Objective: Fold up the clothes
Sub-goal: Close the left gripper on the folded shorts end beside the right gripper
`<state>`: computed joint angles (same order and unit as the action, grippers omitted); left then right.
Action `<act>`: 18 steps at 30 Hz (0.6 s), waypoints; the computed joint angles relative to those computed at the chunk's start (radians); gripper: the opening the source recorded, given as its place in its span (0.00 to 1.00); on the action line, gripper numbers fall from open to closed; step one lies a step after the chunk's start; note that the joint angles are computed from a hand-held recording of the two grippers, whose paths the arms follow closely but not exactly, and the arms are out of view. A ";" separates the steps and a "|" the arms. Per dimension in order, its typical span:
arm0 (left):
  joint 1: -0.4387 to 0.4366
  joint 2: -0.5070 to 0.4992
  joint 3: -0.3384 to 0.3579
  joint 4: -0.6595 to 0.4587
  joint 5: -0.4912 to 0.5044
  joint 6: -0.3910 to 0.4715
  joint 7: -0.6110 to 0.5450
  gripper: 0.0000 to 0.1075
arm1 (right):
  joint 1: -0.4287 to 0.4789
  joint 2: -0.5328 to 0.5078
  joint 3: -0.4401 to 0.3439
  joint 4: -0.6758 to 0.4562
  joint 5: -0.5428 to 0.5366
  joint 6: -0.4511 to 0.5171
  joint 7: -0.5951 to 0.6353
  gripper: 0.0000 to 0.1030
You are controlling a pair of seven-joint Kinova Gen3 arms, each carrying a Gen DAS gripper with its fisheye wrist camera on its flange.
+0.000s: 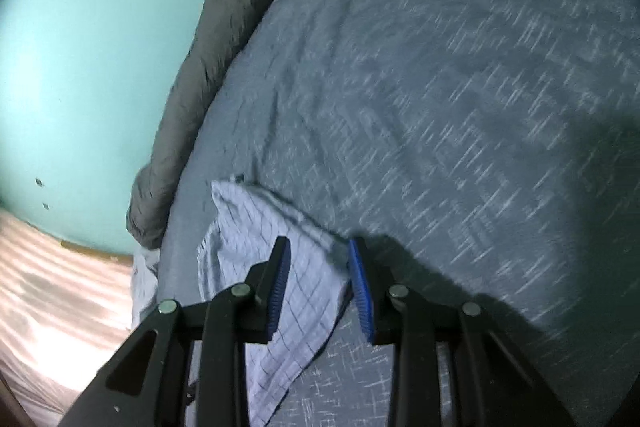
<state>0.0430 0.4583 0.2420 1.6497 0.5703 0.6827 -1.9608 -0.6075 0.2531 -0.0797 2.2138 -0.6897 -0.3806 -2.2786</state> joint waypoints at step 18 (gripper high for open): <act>0.006 0.244 0.005 -0.425 -0.097 0.107 0.058 0.41 | 0.146 0.048 -0.026 -0.311 0.299 0.390 0.097 0.42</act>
<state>0.0492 0.7024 0.2465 1.2244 0.4732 0.7897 -1.9029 -0.4610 0.3009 -0.1058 1.9025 -0.3908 0.0093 -2.1812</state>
